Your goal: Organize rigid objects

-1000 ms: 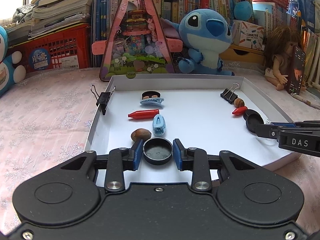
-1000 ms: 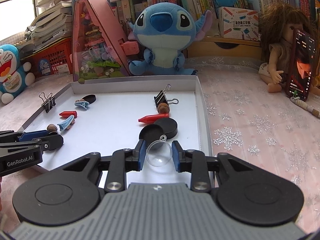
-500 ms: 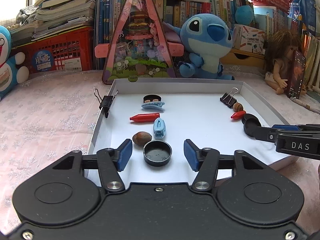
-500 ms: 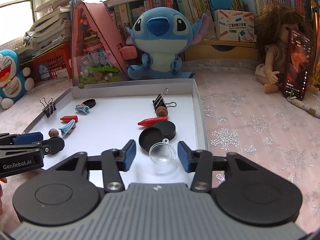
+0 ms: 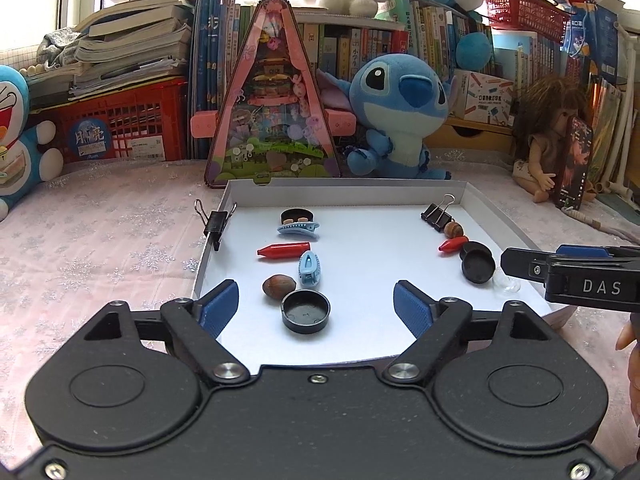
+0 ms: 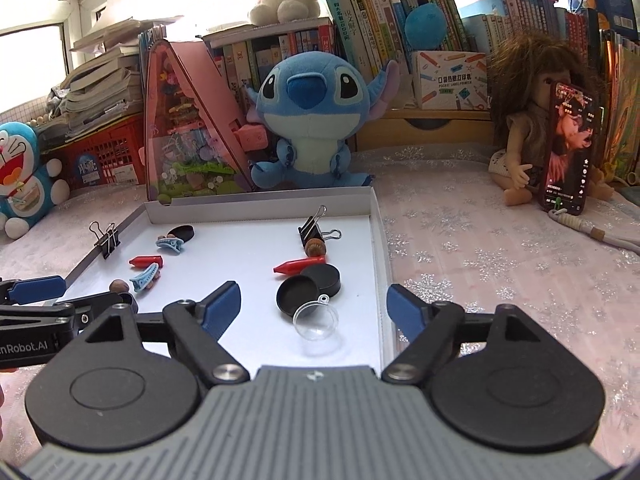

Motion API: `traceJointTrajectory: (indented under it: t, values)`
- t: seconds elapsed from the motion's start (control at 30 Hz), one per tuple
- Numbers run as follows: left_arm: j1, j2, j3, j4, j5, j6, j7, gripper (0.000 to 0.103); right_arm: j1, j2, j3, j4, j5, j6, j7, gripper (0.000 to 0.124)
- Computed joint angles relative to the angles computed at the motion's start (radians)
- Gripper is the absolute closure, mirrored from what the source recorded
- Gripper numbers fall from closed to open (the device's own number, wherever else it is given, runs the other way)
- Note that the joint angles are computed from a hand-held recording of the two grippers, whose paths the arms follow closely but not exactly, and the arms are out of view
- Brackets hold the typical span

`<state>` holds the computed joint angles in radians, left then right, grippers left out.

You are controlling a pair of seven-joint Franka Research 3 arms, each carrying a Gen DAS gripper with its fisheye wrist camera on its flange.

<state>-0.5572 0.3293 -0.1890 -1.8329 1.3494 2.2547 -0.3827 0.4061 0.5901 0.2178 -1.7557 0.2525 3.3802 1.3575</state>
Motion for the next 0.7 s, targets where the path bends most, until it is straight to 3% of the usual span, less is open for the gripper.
traceJointTrajectory:
  t: [0.13, 0.57, 0.7]
  values:
    - [-0.006, -0.028, -0.011, -0.029, 0.005, 0.001, -0.005, 0.018, -0.030, -0.027, 0.030, -0.045, -0.017, 0.034, 0.004, 0.033]
    - [-0.010, -0.070, -0.044, -0.086, -0.003, -0.014, -0.033, 0.017, -0.035, -0.093, 0.026, -0.150, -0.053, 0.084, 0.029, 0.027]
    - [-0.010, -0.072, -0.050, -0.094, -0.009, -0.014, -0.040, 0.017, 0.014, -0.107, -0.024, -0.172, -0.026, 0.084, 0.019, 0.026]
